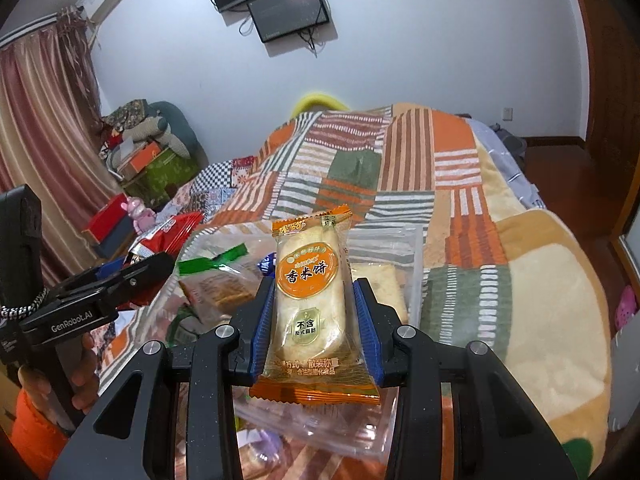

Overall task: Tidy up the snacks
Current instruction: 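Carry the red chip bag into the clear box and release while the right places the cake packet there, then grasp the green-lidded cup with the left gripper while the right grasps the long wrapped biscuit roll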

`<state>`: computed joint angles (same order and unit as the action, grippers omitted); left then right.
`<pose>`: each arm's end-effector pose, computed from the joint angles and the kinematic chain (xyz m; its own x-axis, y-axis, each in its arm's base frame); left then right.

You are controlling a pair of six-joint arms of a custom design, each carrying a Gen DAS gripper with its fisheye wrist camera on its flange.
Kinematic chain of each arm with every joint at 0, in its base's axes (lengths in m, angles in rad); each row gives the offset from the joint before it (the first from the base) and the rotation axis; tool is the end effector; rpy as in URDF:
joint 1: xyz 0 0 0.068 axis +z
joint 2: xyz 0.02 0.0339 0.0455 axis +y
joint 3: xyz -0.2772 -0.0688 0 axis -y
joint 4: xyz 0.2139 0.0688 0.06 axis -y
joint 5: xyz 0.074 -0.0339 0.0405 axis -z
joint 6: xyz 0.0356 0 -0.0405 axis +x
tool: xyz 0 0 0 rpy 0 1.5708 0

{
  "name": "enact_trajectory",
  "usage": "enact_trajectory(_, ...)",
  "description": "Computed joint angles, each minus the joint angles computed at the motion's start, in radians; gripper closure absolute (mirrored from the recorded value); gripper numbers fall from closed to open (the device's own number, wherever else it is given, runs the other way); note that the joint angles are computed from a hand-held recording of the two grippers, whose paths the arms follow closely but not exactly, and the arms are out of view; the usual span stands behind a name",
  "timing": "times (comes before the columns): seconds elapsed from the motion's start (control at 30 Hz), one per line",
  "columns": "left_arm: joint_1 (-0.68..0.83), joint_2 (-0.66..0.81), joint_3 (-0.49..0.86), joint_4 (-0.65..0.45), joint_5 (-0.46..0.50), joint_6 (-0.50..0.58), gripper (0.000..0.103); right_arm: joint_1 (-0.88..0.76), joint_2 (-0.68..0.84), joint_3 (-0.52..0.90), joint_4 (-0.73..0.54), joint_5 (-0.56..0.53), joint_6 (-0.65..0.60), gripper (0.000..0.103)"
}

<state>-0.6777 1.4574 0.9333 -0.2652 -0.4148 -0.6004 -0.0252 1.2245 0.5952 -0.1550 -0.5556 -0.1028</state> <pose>0.2263 -0.1637 0.2582 -0.6556 -0.1361 -0.7428 -0.0214 0.9866 -0.1619 0.2084 0.0135 0.2232 -0.6663 -0.0704 -0.7424 -0.4225 0.8560 0.2979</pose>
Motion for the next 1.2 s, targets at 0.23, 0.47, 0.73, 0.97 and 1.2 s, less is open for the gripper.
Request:
enact_trajectory(0.23,0.029,0.064,0.008,0.031,0.048,0.009,0.024,0.036,0.073,0.008,0.025,0.034,0.003,0.067)
enact_trajectory(0.47,0.016,0.102,0.044,-0.021,0.045,-0.001,0.021,0.034,0.076,0.012,0.002,0.043,-0.002,0.066)
enact_trajectory(0.73,-0.03,0.076,0.064,-0.089,0.008,-0.021,0.017,0.015,0.024,0.01,-0.043,0.059,-0.022,0.05)
enact_trajectory(0.97,-0.086,-0.03,0.048,-0.159,-0.036,-0.059,0.013,-0.017,-0.087,0.007,-0.11,0.061,-0.063,0.041)
enact_trajectory(1.2,-0.189,-0.143,0.017,-0.264,-0.111,-0.132,0.009,-0.026,-0.217,-0.022,-0.202,0.054,-0.116,0.035)
